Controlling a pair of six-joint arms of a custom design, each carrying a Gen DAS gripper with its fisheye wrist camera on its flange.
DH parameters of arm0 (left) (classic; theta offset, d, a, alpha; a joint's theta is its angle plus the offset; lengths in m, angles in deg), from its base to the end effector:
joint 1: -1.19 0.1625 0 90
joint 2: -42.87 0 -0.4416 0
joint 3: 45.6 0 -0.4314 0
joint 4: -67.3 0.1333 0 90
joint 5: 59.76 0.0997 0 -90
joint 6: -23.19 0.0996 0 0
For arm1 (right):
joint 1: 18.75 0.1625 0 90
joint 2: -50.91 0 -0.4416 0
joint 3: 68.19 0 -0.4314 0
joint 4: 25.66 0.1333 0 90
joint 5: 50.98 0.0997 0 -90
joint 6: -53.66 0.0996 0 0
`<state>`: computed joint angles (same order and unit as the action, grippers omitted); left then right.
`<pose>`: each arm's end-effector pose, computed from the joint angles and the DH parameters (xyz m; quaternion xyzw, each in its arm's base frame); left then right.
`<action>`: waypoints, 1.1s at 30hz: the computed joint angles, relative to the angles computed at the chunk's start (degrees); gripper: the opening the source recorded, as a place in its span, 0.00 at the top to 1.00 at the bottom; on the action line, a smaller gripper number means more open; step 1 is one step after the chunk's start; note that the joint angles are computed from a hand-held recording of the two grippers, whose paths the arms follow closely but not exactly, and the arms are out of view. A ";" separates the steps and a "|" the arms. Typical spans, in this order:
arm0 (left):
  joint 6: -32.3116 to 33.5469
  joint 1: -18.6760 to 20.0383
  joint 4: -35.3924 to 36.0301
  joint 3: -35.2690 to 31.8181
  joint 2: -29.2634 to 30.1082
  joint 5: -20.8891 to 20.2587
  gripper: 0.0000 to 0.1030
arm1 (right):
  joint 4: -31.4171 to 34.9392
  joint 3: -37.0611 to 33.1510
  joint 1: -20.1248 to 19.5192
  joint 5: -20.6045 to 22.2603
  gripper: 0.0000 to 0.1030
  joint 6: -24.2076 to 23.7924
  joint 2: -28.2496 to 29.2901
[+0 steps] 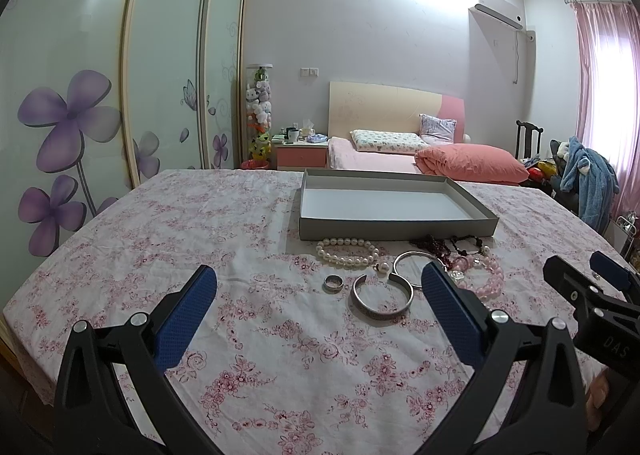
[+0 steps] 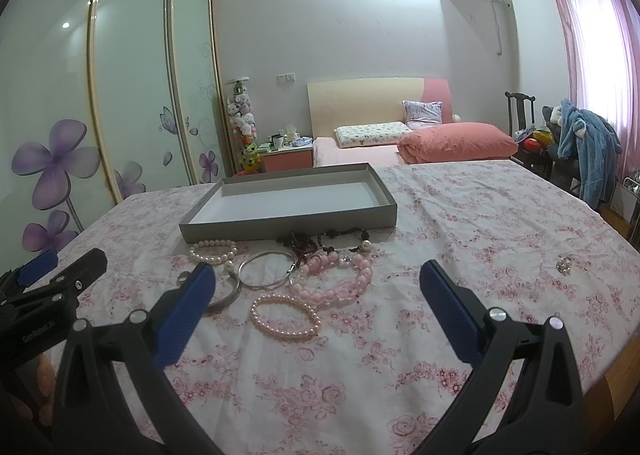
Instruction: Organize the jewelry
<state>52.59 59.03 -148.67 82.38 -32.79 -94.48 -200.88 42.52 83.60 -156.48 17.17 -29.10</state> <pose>-0.0603 -0.5002 0.3286 0.1240 0.7515 -0.5398 0.3585 0.2290 -0.5472 0.4026 0.3079 -0.8276 0.4187 0.2121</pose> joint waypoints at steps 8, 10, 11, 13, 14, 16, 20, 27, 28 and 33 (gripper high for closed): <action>-0.07 0.01 0.06 -0.02 0.00 0.02 0.02 | 0.21 0.01 -0.11 0.07 0.04 -0.01 -0.14; -0.12 0.01 0.18 -0.01 -0.03 0.02 0.02 | 0.14 -0.02 -0.06 0.00 0.04 -0.02 -0.07; -0.12 0.01 0.18 -0.01 -0.03 0.02 0.02 | 0.21 -0.04 -0.09 -0.01 0.04 -0.03 -0.11; -0.14 0.00 0.22 0.00 -0.05 0.04 0.02 | 0.29 -0.10 0.00 -0.12 0.04 0.10 -0.09; -0.12 -0.01 0.19 0.03 -0.06 0.02 0.02 | 0.23 -0.14 0.13 -0.22 0.04 0.16 0.02; -0.20 0.00 0.25 0.04 -0.08 0.01 0.02 | 0.31 -0.17 0.14 -0.23 0.04 0.16 -0.02; -0.21 -0.02 0.25 0.05 -0.08 0.07 0.02 | 0.50 -0.27 0.22 -0.30 0.04 0.26 -0.04; -0.51 -0.06 0.57 0.11 -0.14 0.27 0.02 | 0.65 -0.16 0.12 -0.35 0.04 0.30 -0.20; -0.62 -0.11 0.64 0.18 -0.17 0.36 0.02 | 0.73 -0.16 0.15 -0.48 0.04 0.34 -0.25; -0.65 0.37 0.63 -0.17 0.29 0.39 0.02 | -0.01 0.36 -1.16 -0.11 0.04 -0.17 0.47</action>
<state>51.94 59.40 -148.04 82.21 -32.49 -94.09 -200.89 42.88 82.44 -156.59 17.01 -28.63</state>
